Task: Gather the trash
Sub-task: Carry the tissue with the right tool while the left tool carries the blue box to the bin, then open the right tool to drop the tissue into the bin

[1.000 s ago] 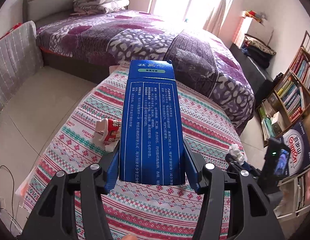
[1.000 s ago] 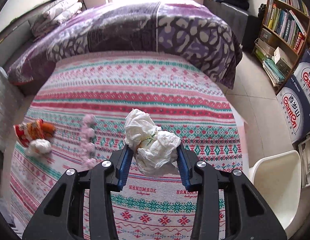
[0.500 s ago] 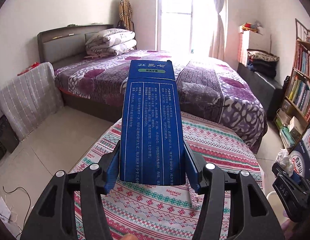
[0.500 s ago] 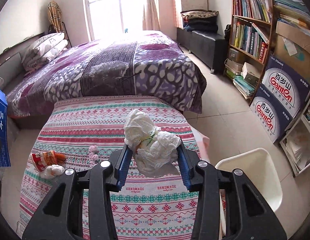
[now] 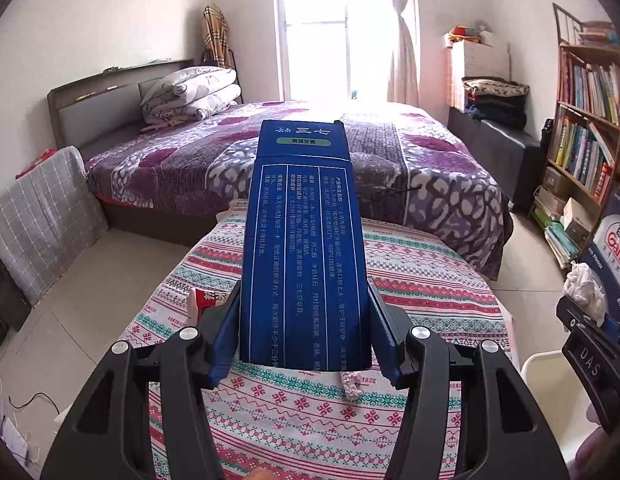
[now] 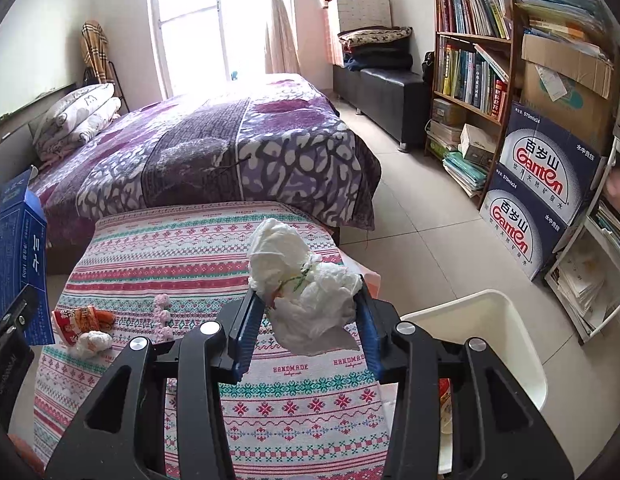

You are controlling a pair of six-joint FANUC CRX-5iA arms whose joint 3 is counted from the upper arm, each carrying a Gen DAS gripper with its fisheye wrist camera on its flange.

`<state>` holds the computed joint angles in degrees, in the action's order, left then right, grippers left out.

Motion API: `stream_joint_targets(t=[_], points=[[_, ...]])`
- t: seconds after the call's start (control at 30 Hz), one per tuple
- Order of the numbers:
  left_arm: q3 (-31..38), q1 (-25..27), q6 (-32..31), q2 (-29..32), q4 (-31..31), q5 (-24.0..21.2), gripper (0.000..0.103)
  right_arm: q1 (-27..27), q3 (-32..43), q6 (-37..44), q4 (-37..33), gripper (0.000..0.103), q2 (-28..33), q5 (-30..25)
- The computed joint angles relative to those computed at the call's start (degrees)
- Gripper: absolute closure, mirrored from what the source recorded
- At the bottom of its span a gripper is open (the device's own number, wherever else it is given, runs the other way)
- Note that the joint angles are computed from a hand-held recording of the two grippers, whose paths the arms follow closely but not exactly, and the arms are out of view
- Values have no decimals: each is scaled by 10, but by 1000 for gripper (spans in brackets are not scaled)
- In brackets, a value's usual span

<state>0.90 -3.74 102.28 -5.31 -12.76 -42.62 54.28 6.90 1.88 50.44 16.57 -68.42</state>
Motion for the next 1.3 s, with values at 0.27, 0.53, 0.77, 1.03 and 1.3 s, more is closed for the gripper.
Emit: stream_joint_targets(t=[0.27, 0.53, 0.77, 1.03, 1.3], points=[[2, -26, 0, 6, 1, 3, 47, -6, -28, -9, -12, 61, -27, -10], [8, -54, 1, 14, 1, 4, 47, -15, -53, -27, -22, 61, -52, -26], [8, -75, -10, 20, 7, 9, 47, -25, -74, -44, -36, 61, -73, -41], [12, -104, -20, 30, 2, 10, 47, -43, -93, -67, -74, 59, -98, -60], [11, -133, -36, 39, 5, 18, 47, -46, -120, -124, -67, 16, -118, -101]])
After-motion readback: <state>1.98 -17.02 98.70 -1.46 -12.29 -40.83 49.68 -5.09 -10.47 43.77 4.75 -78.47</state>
